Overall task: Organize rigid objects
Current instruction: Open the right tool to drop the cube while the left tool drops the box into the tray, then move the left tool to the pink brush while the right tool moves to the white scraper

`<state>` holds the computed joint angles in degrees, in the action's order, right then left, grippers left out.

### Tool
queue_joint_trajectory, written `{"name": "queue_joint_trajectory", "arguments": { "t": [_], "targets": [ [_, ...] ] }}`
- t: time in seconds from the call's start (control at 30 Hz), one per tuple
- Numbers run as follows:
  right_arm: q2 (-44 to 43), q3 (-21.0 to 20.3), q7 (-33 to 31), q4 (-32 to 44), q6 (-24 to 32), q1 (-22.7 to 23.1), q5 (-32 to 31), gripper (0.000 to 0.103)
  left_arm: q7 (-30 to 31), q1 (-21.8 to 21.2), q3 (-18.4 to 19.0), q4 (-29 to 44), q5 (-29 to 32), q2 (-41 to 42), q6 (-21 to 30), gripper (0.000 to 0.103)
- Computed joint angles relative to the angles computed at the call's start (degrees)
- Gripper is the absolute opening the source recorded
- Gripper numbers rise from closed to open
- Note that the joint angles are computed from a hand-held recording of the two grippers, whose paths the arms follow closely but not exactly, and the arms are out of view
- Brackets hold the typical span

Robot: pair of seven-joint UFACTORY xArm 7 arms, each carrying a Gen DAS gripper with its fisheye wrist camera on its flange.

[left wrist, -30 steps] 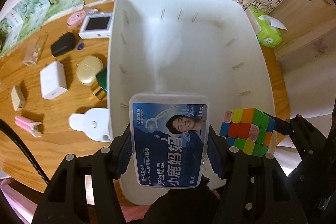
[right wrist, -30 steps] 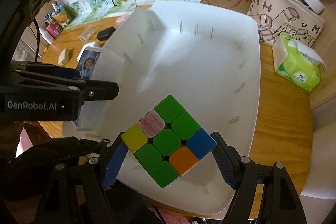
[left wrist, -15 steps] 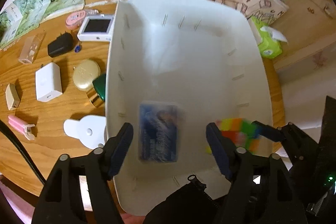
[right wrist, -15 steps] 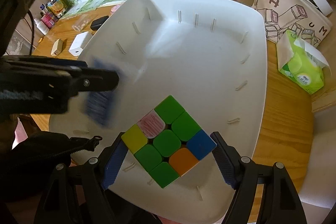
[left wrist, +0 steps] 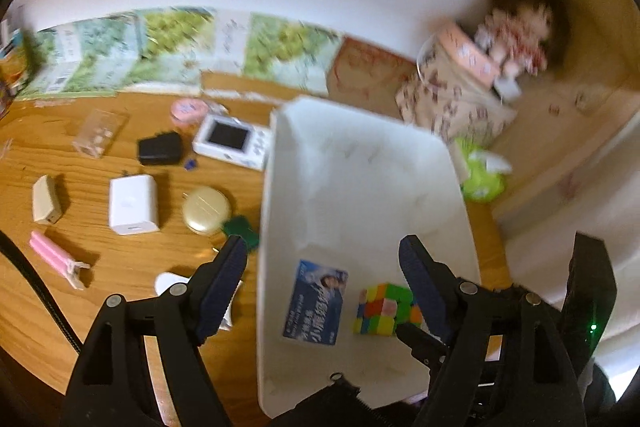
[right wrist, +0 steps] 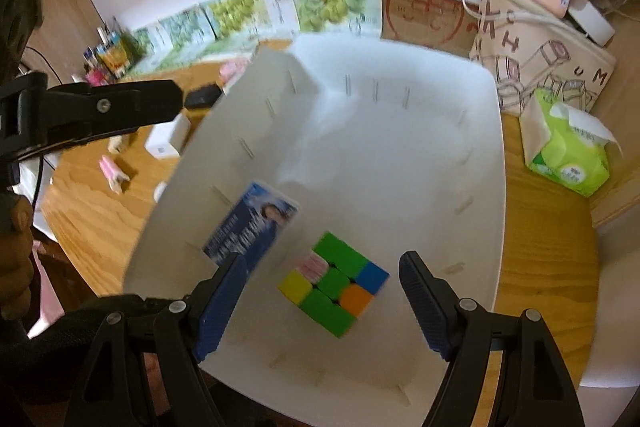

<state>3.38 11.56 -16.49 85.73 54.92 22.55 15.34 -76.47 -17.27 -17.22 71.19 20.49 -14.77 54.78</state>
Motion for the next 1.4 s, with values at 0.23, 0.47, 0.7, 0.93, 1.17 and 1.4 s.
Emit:
{"name": "queue_joint_trajectory", "arguments": {
  "t": [0.23, 0.47, 0.7, 0.93, 1.17, 1.4],
  "targets": [
    [-2.23, 0.88, -0.04, -2.78, -6.52, 1.20, 3.01, 0.079, -9.27, 4.72, -2.65, -9.18, 6.50, -11.39, -2.61, 0.081],
    [-3.05, 2.03, 6.95, -3.66, -13.05, 3.44, 0.67, 0.079, -6.15, 9.05, -2.22, -15.32, 5.82, -20.61, -4.68, 0.081],
    [-1.88, 3.47, 18.27, -2.55, -19.24, 6.36, -4.38, 0.082, 2.86, 11.41, 0.03, -20.41, 1.36, -29.41, -3.58, 0.081],
    [0.42, 4.39, 29.95, -0.53, -21.85, 9.71, -11.20, 0.082, 10.88, 14.16, 2.52, -24.57, -3.44, -36.60, -0.61, 0.081],
    [2.77, 4.46, 41.46, 1.81, -22.72, 12.94, -17.10, 0.082, 18.51, 16.15, 5.30, -26.98, -7.41, -41.06, 2.06, 0.081],
    [4.17, 4.11, 53.79, 3.15, -22.80, 16.29, -23.46, 0.082, 25.98, 17.04, 8.35, -28.27, -10.92, -42.93, 4.65, 0.081]
  ]
}}
